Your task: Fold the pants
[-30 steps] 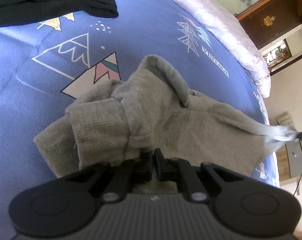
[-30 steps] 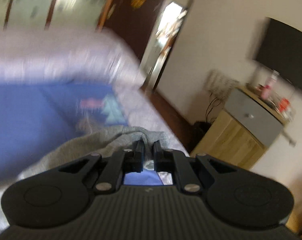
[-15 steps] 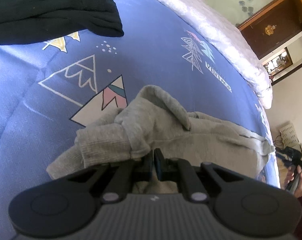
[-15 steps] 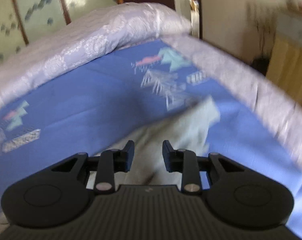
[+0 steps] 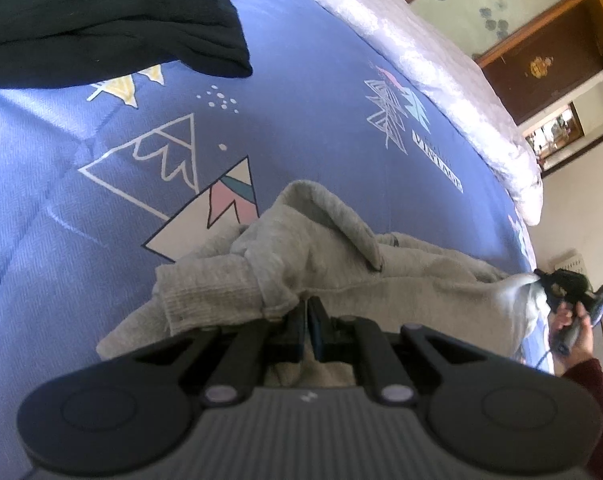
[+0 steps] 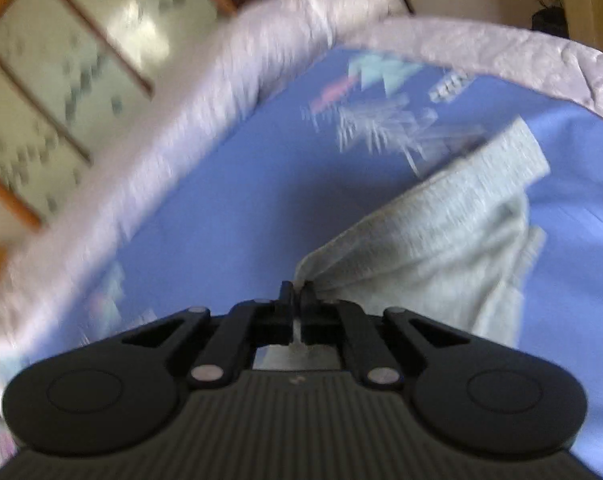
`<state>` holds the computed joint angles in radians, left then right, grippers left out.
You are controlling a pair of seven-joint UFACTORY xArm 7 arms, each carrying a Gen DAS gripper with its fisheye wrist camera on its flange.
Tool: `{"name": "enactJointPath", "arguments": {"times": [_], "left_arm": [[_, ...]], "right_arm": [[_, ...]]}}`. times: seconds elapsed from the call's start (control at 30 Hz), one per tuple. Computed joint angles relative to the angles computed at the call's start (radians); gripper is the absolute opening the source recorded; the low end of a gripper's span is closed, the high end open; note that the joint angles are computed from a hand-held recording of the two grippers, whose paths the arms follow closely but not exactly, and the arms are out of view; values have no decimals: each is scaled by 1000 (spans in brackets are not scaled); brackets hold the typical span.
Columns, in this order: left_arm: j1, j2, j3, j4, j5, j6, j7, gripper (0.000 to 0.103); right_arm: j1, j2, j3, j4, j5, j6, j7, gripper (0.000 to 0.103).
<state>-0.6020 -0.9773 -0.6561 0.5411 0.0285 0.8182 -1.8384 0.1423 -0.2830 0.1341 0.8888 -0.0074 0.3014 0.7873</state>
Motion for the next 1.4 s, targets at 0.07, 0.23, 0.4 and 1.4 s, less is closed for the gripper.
{"name": "enactJointPath", "arguments": {"times": [0.07, 0.23, 0.4, 1.4], "left_arm": [[-1, -8, -1, -1, -2, 2, -7, 6], [-3, -40, -4, -3, 3, 24, -15, 6], [12, -52, -12, 10, 5, 78, -20, 6], [118, 73, -68, 247, 23, 209, 103, 15]], "right_arm": [[-69, 33, 71, 51, -117, 86, 127, 47], [114, -103, -7, -84, 24, -4, -43, 47], [362, -151, -110, -147, 259, 63, -284, 43], [31, -376, -116, -272, 144, -121, -123, 11]]}}
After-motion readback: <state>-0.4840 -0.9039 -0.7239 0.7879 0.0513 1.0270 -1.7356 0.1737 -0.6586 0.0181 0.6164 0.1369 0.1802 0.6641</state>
